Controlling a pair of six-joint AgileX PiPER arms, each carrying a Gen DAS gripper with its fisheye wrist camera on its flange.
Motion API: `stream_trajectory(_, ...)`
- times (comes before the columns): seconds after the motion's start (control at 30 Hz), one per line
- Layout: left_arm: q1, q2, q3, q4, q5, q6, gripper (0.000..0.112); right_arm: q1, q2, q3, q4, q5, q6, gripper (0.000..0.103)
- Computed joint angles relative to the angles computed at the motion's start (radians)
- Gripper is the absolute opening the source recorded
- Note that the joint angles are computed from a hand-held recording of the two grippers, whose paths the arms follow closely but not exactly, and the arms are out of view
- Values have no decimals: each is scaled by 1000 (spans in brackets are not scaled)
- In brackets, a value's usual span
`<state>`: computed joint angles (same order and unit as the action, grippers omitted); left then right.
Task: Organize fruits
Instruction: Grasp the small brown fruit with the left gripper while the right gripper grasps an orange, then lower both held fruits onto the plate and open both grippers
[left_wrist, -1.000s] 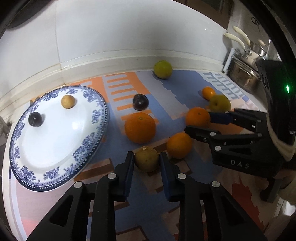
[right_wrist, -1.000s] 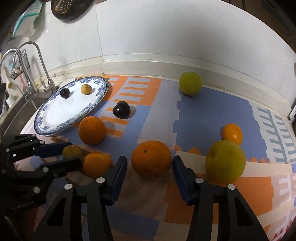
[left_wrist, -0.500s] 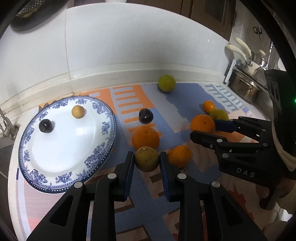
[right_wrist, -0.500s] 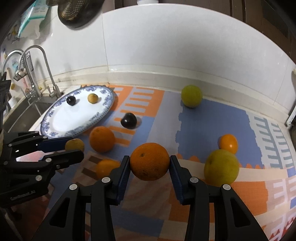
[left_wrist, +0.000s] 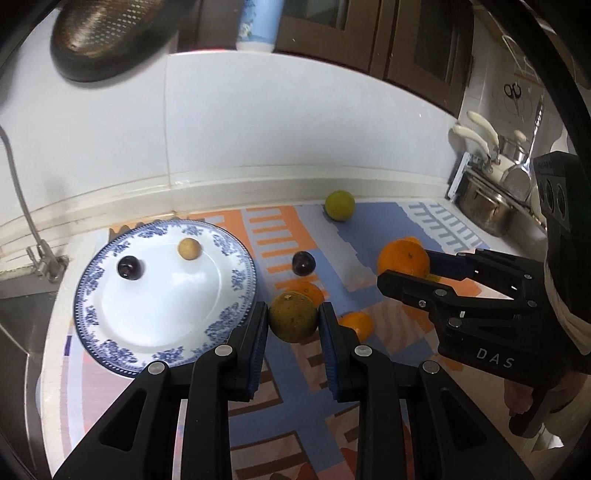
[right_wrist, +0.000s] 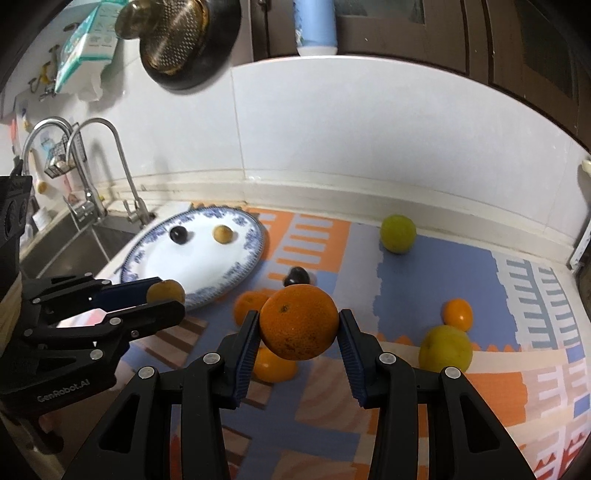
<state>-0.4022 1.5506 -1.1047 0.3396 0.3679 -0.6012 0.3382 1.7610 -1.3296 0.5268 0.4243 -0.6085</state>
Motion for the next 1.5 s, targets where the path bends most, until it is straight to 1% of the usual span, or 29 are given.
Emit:
stream_trajectory(0.07, 9, -24, 17, 15, -1, -16, 27, 11, -10, 1, 3, 1, 5, 43)
stream_trajectory(0.43, 46, -139, 96, 201, 19, -201, 27, 86, -18, -38, 34, 8, 7, 43)
stream_trajectory(0.53, 56, -160, 105, 241, 32, -241, 27, 100, -8, -66, 57, 27, -9, 43)
stream_trajectory(0.7, 84, -188, 123, 289, 36, -280, 27, 130, 9, -108, 50, 33, 2, 43)
stream_trajectory(0.87, 114, -197, 126, 320, 37, -294, 27, 154, 54, -191, 43, 65, 21, 43)
stream_trajectory(1.07, 163, -176, 109, 321, 17, -268, 27, 171, 136, -326, 6, 118, 73, 43)
stream_trajectory(1.17, 197, -150, 90, 279, 1, -215, 27, 178, 187, -408, -37, 142, 114, 43)
stream_trajectory(1.23, 218, -128, 76, 248, -10, -180, 27, 180, 231, -479, -63, 177, 142, 43)
stream_trajectory(1.43, 297, -47, 31, 93, -44, -18, 27, 189, 374, -700, -143, 291, 242, 43)
stream_trajectory(1.5, 317, -16, 12, 60, -42, 20, 27, 192, 432, -790, -165, 342, 282, 43)
